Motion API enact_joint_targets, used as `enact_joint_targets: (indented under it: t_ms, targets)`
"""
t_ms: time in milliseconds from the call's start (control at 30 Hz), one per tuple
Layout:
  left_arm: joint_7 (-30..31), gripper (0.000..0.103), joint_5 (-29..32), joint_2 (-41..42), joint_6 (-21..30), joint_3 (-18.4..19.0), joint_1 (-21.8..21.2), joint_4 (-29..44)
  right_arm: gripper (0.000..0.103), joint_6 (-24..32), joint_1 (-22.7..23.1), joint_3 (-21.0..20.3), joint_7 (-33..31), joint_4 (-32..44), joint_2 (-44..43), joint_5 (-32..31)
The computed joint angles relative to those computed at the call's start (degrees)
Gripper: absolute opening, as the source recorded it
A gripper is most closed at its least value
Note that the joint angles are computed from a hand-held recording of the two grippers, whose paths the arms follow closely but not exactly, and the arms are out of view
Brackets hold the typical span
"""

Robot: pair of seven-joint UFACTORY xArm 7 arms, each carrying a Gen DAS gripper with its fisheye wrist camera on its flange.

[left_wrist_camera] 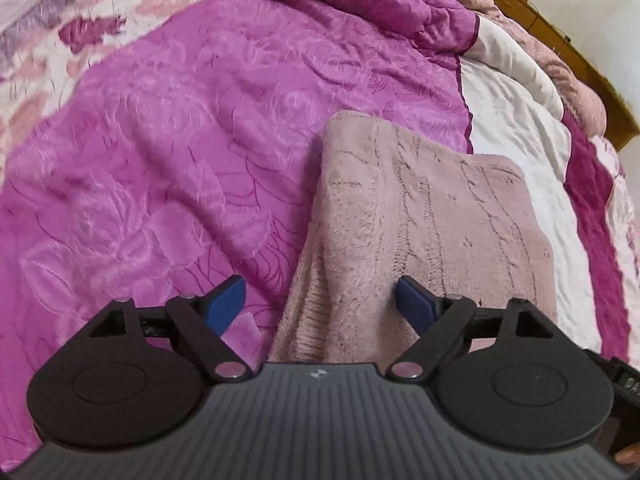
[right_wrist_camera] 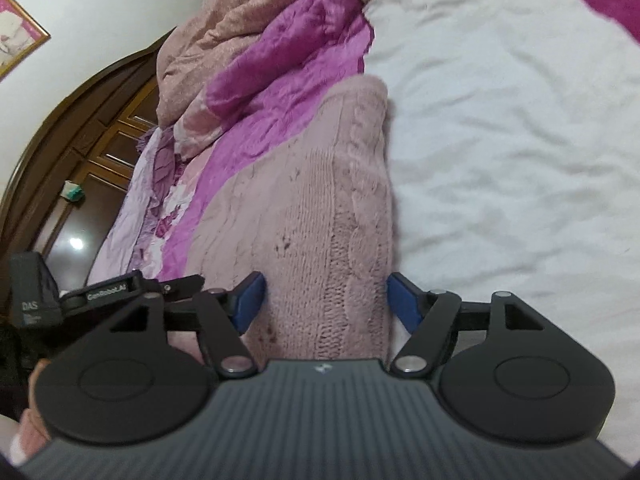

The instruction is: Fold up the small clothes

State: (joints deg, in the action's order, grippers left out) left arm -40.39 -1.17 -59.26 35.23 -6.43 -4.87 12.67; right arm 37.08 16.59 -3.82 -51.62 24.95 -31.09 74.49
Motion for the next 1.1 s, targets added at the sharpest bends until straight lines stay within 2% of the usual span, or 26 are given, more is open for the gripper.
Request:
enact_joint_targets:
  t_ms: [167, 267, 333, 433, 533, 633, 733, 900, 1100]
  targets:
    - [1.2, 0.087, -4.5, 0.0, -4.9, 4.6, -3.1, -2.9, 0.073, 1.1, 1.1, 0.7, -3.2, 1.5, 4.0, 3.6]
    - [4.1, 0.086, -9.2, 0.4, -10.0, 8.8, -7.6, -4.9, 0.072, 2.5, 0.8, 1.2, -5.0, 2.8, 6.1, 6.2]
    - [3.8, 0.083, -9.9, 1.3, -12.1, 6.9, -7.8, -5.2, 0.065, 4.2, 0.2, 1.4, -5.5, 3.9, 7.5, 6.9]
    - [3.0, 0.073, -9.1, 1.0, -13.1, 4.0, -7.2, -5.1, 0.056, 5.5, -0.9, 2.2, -4.8, 5.1, 7.5, 6.9]
    - [1.7, 0.055, -9.1, -0.8, -13.4, 3.5, -7.3, -5.0, 0.052, 7.6, -1.8, 1.6, -4.0, 5.6, 5.9, 7.0]
    - [0.0, 0.047, -10.2, -2.8, -14.7, 3.3, -8.9, -4.9, 0.051, 10.9, -3.0, 0.3, -0.3, 6.1, 3.6, 6.1]
    - [-2.5, 0.046, -11.3, -3.5, -16.8, 1.9, -11.9, -4.0, 0.051, 13.6, -4.4, -1.0, 2.2, 5.5, -0.4, 3.1]
    - [-9.8, 0.046, -10.2, -2.9, -15.3, -5.5, -14.8, -0.1, 0.051, 18.2, -7.6, -4.8, 7.8, 3.5, -8.3, -5.1]
    - [-22.7, 0.046, -9.9, -4.7, -12.0, -14.1, -20.6, 0.2, 0.051, 28.0, -14.9, -14.2, 14.6, 1.8, -14.9, -17.4]
